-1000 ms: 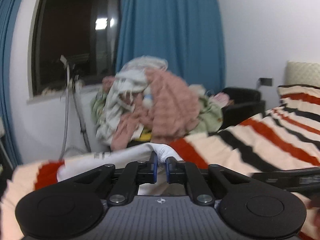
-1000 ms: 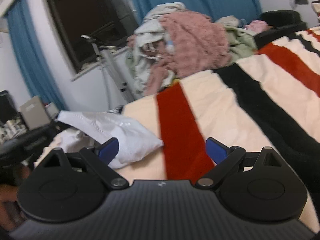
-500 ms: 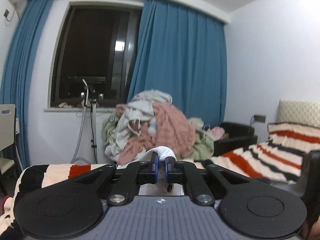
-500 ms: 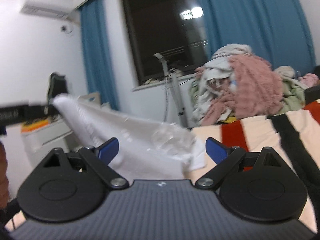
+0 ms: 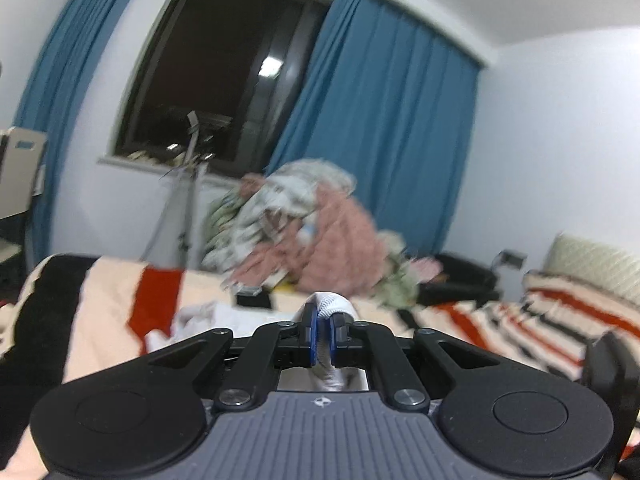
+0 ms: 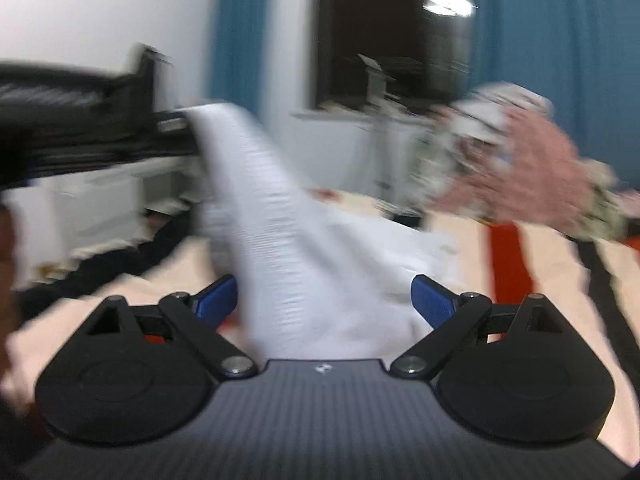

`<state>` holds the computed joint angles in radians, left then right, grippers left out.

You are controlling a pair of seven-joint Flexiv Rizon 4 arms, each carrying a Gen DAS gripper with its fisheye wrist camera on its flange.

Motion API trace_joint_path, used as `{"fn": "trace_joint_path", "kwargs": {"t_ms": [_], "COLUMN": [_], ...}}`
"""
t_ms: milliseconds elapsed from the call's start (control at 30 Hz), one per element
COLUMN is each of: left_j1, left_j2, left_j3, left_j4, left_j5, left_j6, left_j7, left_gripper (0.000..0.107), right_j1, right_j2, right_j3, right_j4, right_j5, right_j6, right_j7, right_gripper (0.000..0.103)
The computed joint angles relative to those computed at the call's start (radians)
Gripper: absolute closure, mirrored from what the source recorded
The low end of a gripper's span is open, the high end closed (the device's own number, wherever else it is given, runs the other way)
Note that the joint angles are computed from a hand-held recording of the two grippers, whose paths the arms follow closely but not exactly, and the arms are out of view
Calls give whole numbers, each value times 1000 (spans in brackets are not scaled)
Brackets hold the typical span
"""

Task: Fold clothes
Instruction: 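Lift the white T-shirt with both grippers and shake it out in the air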

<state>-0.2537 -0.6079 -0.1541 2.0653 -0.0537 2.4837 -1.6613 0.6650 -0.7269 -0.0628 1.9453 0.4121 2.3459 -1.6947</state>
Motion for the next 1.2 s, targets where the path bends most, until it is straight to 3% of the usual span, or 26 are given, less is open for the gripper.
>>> {"fn": "trace_joint_path", "kwargs": {"t_ms": [67, 133, 200, 300, 400, 500, 533, 567, 633, 767, 867, 933, 1033, 1167, 1200], "left_j1": [1, 32, 42, 22, -47, -81, -82, -81, -74, -55, -55, -59, -73, -130, -139], "left_j2": [0, -5, -15, -35, -47, -56, -53, -49, -37, -18, -19, -23, -36, -65, -73], "left_j3": [-1, -20, -24, -24, 11, 27, 26, 24, 18, 3, -2, -7, -5, 29, 33], "left_j4": [1, -5, -24, -58, -74, -76, -72, -67, -54, -39, -48, -52, -65, -98, -108], "left_j5": [-16, 29, 59, 51, -30, -98, -113, -124, -133, -104, -67, -59, -68, -144, -154], "left_j6": [-37, -64, -93, -137, -142, -99, -84, -69, -41, -22, -33, -55, -111, -193, -207], "left_j7": [1, -25, -19, 3, 50, 69, 64, 58, 40, 13, 23, 32, 59, 140, 157], "left_gripper": [100, 100, 100, 101, 102, 102, 102, 102, 102, 102, 102, 102, 100, 78, 77], "right_j1": [-21, -128, -166, -94, -26, -20, -37, -54, -6, 264, 370, 371, 336, 294, 283], "right_j2": [12, 31, 40, 50, 47, 66, 75, 79, 83, 19, -74, -99, -90, -64, -57], "right_j3": [-18, 69, 106, 16, -85, -122, -102, -87, -146, -430, -557, -560, -513, -449, -434], "right_j4": [7, 9, 4, 7, -15, -7, -10, 4, 41, 62, 18, -1, 0, -8, -10], "right_j5": [-23, -65, -39, 39, 89, 67, 78, 41, -4, 186, 347, 376, 337, 322, 321], "right_j6": [-29, -41, -55, -105, -226, -378, -413, -402, -373, -178, 9, 98, 148, 120, 113], "right_j7": [151, 264, 297, 310, 314, 380, 390, 425, 480, 376, 264, 229, 203, 165, 155], "right_gripper": [8, 8, 8, 8, 8, 8, 8, 8, 8, 8, 8, 8, 8, 8, 8]}}
